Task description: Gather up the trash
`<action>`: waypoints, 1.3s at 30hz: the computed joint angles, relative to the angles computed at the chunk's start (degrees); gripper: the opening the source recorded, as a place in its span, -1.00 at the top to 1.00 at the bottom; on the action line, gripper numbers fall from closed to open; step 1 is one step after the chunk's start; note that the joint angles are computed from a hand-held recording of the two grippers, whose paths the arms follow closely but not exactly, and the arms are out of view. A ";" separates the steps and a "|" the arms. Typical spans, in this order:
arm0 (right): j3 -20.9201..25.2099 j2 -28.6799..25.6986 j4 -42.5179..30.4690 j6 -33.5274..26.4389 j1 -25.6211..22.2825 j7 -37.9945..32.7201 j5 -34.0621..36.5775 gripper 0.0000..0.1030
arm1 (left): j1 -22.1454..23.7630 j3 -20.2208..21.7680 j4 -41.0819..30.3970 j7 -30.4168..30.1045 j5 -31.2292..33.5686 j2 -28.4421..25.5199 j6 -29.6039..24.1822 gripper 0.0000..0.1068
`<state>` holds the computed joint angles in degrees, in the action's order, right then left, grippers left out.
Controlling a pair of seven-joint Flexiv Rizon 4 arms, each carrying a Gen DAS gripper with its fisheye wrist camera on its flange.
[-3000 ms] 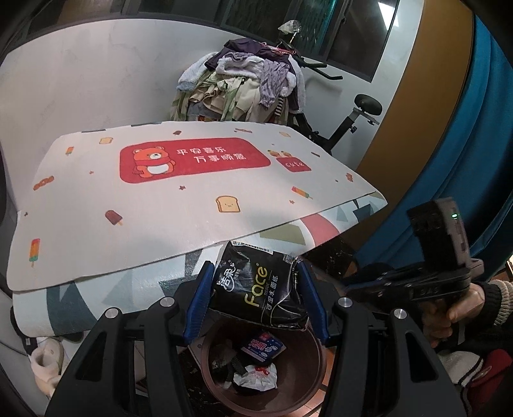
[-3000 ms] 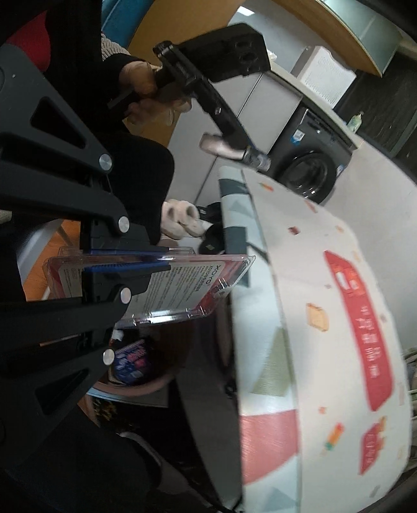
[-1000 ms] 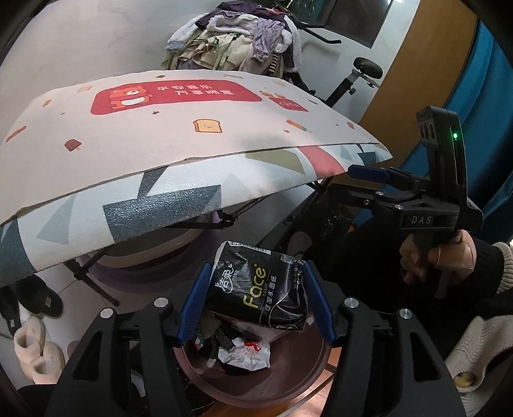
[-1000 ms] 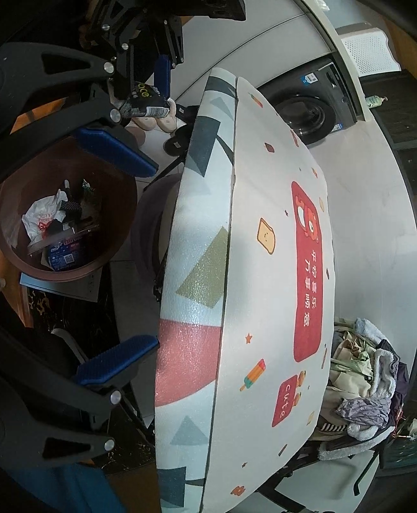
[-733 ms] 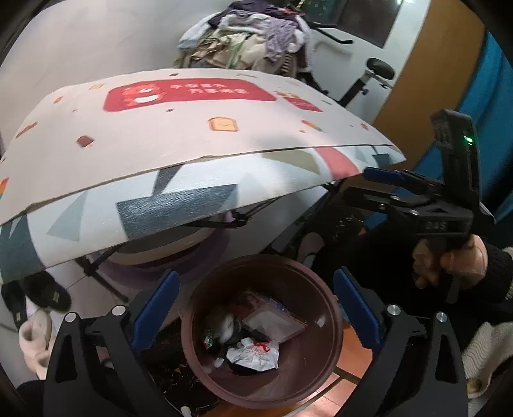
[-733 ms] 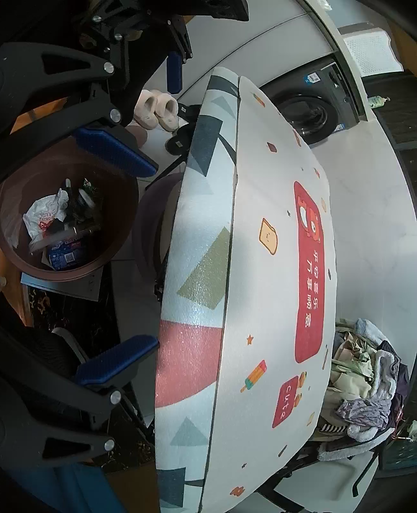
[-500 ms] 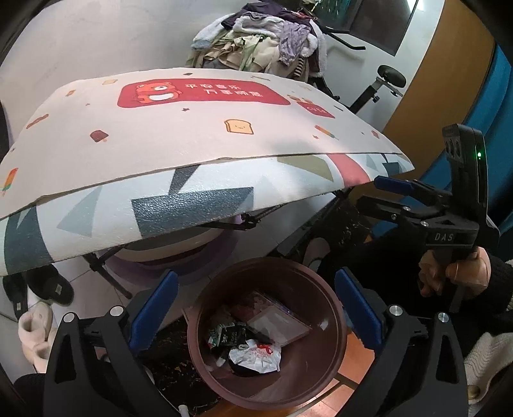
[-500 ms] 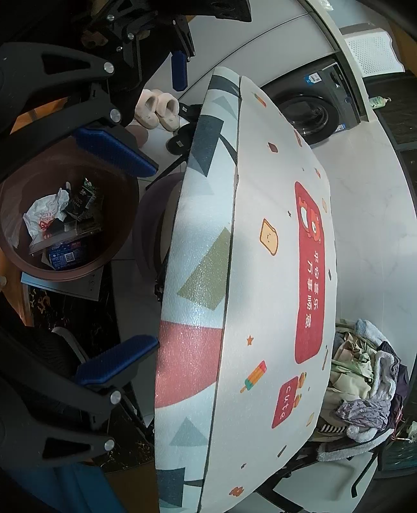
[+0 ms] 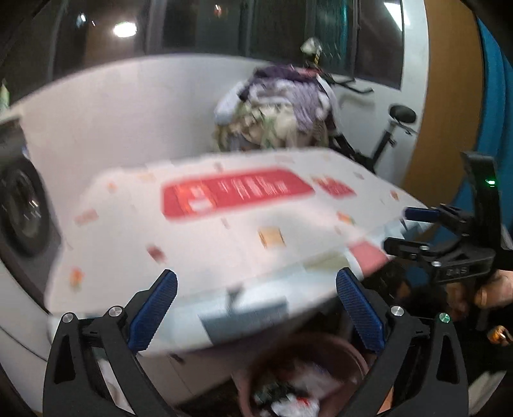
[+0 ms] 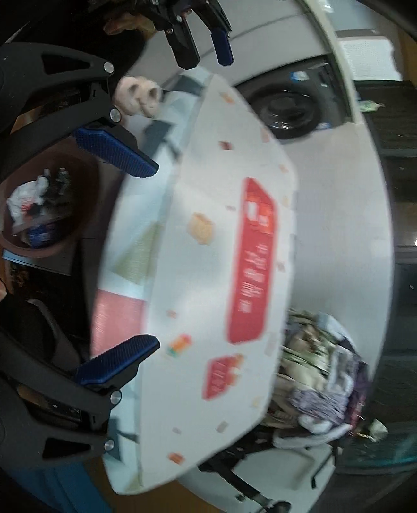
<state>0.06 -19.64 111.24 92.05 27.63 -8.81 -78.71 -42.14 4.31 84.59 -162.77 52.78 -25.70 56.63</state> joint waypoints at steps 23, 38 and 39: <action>4.58 7.15 -5.27 -0.87 -6.28 5.86 -8.04 -0.89 | 0.64 -4.74 -5.18 0.62 7.32 6.73 -11.78 -0.82; 6.17 7.20 -5.92 -0.51 -7.72 8.67 -11.10 -0.89 | -0.10 -5.84 -6.03 -2.38 8.67 7.38 -17.61 -0.82; 6.22 7.27 -5.86 -0.50 -7.79 8.60 -11.08 -0.89 | -0.87 -5.83 -6.71 -2.47 9.32 7.09 -20.20 -0.82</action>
<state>6.28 -12.37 105.39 91.55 19.84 -0.22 -89.78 -43.00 -1.52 77.87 -165.24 62.10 -18.62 36.43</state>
